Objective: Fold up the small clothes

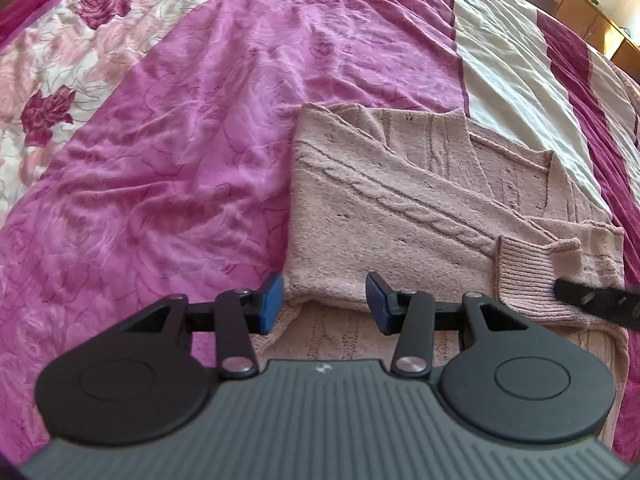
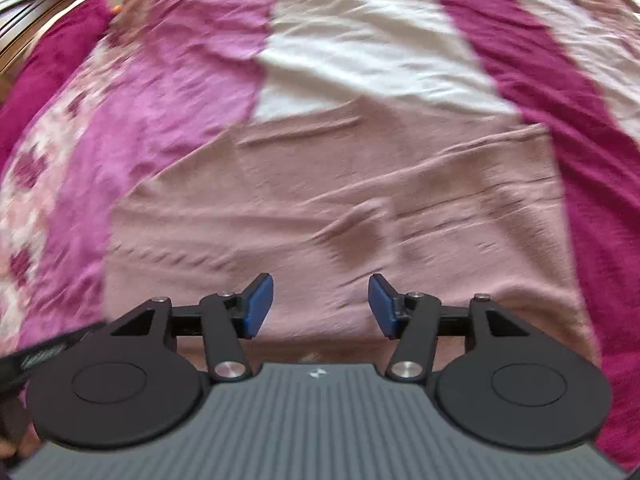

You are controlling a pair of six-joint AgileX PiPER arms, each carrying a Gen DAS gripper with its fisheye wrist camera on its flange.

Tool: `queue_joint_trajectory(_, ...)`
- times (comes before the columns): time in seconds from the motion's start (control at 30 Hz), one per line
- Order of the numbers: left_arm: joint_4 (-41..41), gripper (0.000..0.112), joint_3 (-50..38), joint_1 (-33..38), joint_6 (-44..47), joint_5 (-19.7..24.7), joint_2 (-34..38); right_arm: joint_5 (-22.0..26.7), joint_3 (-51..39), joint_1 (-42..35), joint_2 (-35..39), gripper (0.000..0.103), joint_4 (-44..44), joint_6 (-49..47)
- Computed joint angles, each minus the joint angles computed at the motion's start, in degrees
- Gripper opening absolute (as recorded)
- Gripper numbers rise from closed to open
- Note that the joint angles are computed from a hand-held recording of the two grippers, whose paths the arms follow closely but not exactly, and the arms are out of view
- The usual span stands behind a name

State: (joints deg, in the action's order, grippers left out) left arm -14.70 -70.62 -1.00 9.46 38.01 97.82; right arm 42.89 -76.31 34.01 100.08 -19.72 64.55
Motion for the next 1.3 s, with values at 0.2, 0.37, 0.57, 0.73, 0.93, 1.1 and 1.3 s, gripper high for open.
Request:
queue_joint_trajectory(0.2, 0.84, 0.047, 0.35, -0.01, 0.3, 0.0, 0.26, -1.93, -4.38, 2.66, 6.03, 0.061, 2.4, -6.52)
queue_joint_trajectory(0.37, 1.36, 0.047, -0.29, 0.0, -0.46, -0.04, 0.76, -0.9, -7.05, 2.93, 10.12, 0.062, 1.29, -10.84)
queue_joint_trajectory(0.57, 1.39, 0.047, -1.86, -1.44, -1.01, -0.21, 1.71, 1.26, -7.97, 2.49, 10.77, 0.034, -0.87, -14.49)
queue_joint_trajectory(0.73, 2.11, 0.047, -3.84, -3.74, -1.67, -1.04, 3.36, -0.85, -3.74, 1.72, 4.87, 0.015, -3.83, -15.54)
queue_joint_trajectory(0.93, 4.94, 0.047, -5.6, -6.34, -5.45, -3.09, 5.2, -1.06, 2.41, -2.78, -5.28, 0.014, -10.0, -11.94)
queue_joint_trajectory(1.1, 8.22, 0.047, -6.33, -8.29, -8.33, -3.96, 6.43, -0.08, 9.29, -7.17, -13.23, 0.014, -14.81, -9.47)
queue_joint_trajectory(1.3, 14.85, 0.047, -5.11, -10.65, -13.46, -5.78, 8.0, -3.68, 19.73, -14.52, -17.06, 0.014, -12.42, -8.24)
